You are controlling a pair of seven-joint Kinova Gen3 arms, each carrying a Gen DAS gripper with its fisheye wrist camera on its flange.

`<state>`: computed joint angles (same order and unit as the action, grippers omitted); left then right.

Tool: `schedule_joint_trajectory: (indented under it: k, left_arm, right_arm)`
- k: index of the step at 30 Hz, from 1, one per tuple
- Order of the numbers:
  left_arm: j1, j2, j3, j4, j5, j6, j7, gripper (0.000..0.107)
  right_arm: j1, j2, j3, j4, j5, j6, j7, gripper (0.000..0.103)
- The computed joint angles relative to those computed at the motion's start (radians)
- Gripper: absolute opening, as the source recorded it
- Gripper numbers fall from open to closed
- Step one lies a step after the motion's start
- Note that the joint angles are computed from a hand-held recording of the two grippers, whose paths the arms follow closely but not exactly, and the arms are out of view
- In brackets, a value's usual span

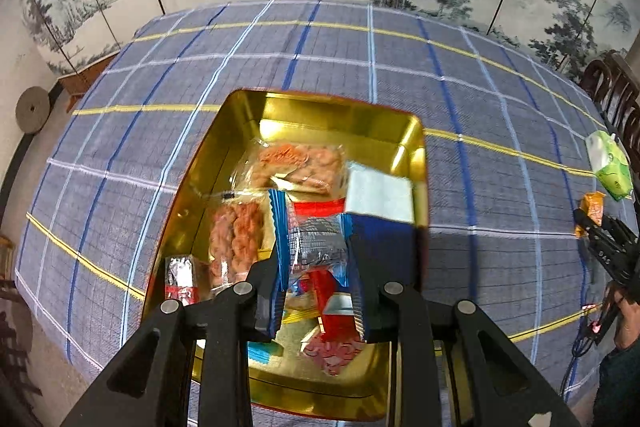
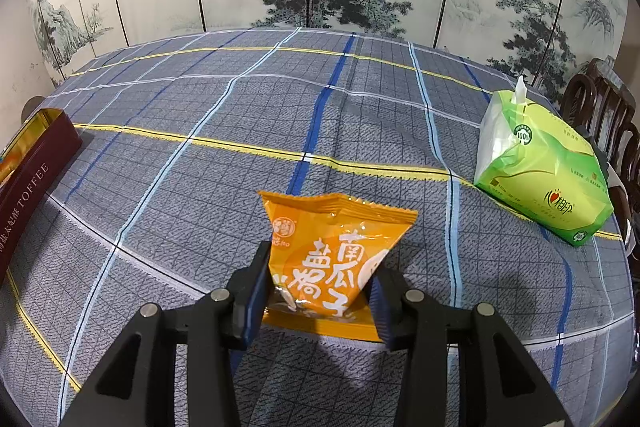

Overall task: Organize snacks
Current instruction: 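Lower the blue-clipped bag into the tin and open the left gripper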

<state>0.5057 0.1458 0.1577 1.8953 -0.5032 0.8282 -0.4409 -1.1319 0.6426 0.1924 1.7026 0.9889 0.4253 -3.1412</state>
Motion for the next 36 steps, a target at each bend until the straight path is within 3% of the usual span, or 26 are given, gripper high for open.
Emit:
schedule_joint_trajectory:
  k: [12, 28, 36]
  left_arm:
    - [-0.056, 0.007, -0.025, 0.062, 0.071, -0.088, -0.040, 0.024]
    - [-0.072, 0.011, -0.033, 0.070, 0.101, -0.105, -0.081, 0.027]
    - [-0.051, 0.015, -0.028, 0.048, 0.084, -0.064, -0.073, 0.040]
  right_arm:
    - [0.004, 0.000, -0.007, -0.002, 0.003, 0.005, 0.001, 0.045]
    - [0.008, 0.000, -0.014, -0.004, 0.004, 0.011, 0.003, 0.045]
    - [0.009, -0.001, -0.015, -0.004, 0.003, 0.012, 0.005, 0.045]
